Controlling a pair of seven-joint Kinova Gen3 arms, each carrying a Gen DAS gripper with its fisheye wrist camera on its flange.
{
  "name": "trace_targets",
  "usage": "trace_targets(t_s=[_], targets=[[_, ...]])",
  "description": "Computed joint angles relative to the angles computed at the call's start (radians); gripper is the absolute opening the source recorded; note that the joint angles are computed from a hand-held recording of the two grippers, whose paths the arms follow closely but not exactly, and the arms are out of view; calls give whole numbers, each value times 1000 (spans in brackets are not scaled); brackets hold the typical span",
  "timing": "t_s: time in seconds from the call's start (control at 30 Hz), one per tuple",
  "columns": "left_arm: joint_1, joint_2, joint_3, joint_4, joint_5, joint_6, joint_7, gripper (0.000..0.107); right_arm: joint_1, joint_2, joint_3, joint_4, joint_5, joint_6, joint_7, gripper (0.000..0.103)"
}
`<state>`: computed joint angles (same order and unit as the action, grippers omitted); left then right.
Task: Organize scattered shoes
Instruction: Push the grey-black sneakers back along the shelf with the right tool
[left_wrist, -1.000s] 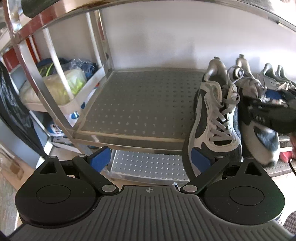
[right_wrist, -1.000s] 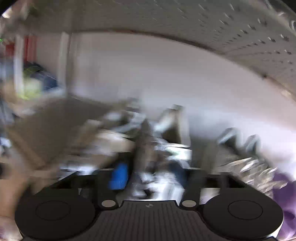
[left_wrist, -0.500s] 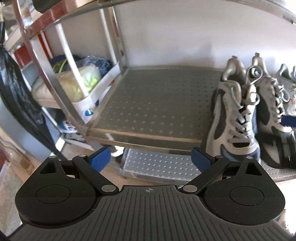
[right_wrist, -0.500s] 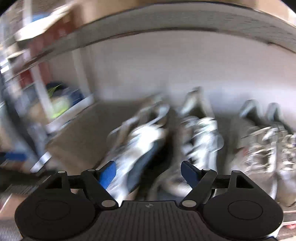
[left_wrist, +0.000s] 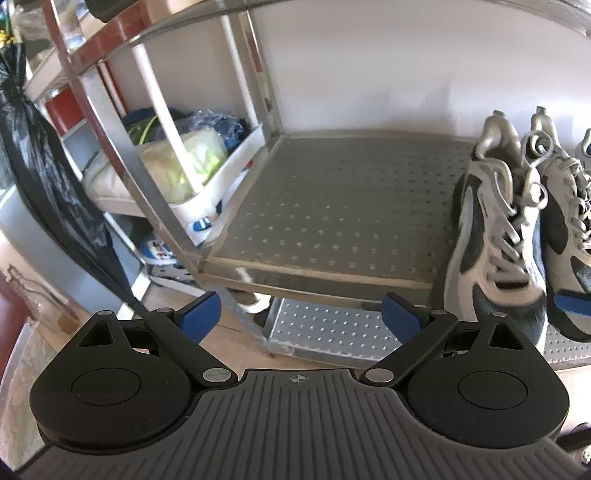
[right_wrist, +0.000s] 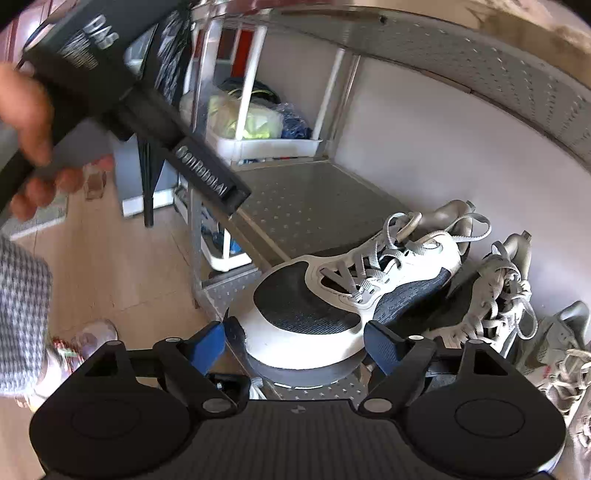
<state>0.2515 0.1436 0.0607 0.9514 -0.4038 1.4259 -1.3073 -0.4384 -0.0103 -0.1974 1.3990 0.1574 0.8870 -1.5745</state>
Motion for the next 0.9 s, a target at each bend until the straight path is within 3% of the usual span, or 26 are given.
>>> trace_targets(t_s=[0.2,0.37,0.43,0.6,0.73,0.9], targets=[[0,6,3,-14,23,14,-14,98,-26,52,3,-50,151,37,-187,76],[9,12,10,-25,41,34,-37,98,-3,15,25,-41,120,2,-303,81],[17,17,12,-29,44,45,-34,98,8,-2,26,-24,155,-17,-385,84],[33,27,15,-33,58,54,-34,98,57,19,48,-40,156,3,-569,77],[17,14,30,-18,140,11,-110,98,72,58,63,-95,150,47,-560,62],[-4,-4,54,-4,263,-23,-284,97,71,110,79,-203,119,179,-419,61]])
